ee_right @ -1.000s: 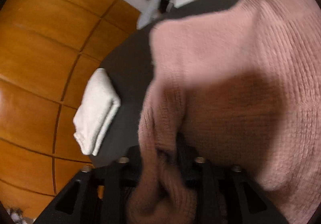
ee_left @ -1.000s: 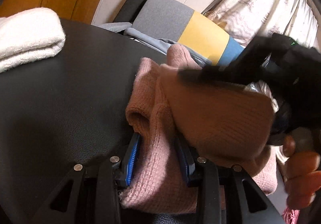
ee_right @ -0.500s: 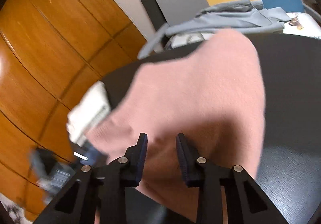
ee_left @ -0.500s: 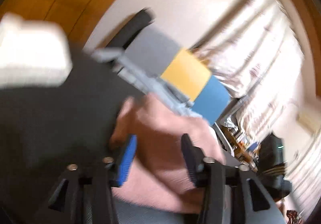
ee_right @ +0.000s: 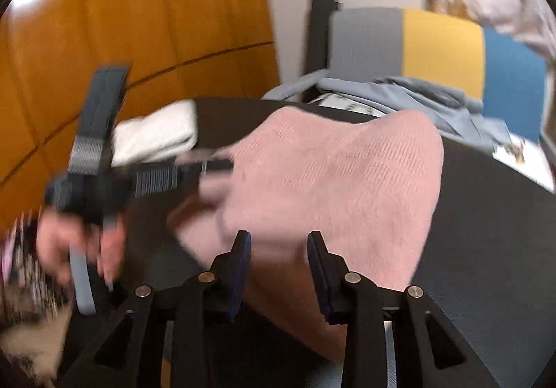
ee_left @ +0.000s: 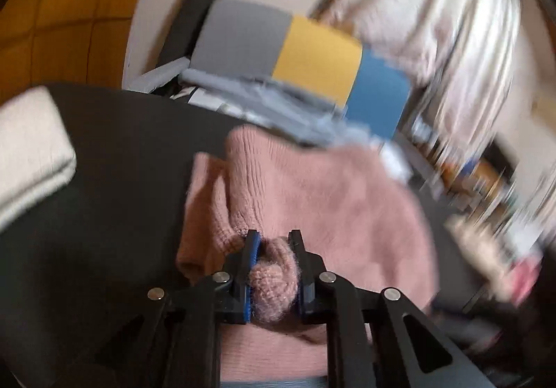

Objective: Fold clothes

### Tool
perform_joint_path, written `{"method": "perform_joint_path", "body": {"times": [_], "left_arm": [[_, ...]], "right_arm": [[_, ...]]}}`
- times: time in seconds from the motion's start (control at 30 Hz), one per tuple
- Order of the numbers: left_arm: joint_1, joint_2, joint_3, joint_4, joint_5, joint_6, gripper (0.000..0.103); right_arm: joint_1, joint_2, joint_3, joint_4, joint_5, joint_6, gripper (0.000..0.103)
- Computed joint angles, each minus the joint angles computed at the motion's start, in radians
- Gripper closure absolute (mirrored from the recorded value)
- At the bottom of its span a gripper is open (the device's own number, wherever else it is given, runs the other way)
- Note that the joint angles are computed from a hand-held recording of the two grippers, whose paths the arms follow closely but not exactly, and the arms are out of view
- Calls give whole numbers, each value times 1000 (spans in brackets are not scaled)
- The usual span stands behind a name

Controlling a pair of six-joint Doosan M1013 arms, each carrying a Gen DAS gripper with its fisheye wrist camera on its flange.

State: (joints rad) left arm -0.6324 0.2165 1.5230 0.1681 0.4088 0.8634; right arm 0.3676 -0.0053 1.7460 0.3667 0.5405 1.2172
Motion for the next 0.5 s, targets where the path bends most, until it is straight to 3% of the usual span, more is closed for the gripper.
{"method": "perform_joint_path", "body": {"times": [0.07, 0.17, 0.27, 0.37, 0.4, 0.5], "left_arm": [[15, -22, 32, -111, -78, 63, 89], [8, -24, 33, -98, -50, 87, 89], [2, -49, 80, -86, -95, 25, 89], [-14, -77, 134, 118, -120, -226, 89], [-27, -76, 143, 218, -96, -317, 89], [-69, -71, 173, 468, -15, -540, 88]], "right_arm": [[-1, -3, 8, -24, 49, -28, 92], [-9, 12, 19, -86, 80, 46, 95], [-3, 9, 29, -218, 46, 181, 100], [22, 3, 33, -453, 34, 351, 100], [24, -1, 35, -489, 38, 375, 100], [15, -18, 51, -463, 40, 343, 100]]}}
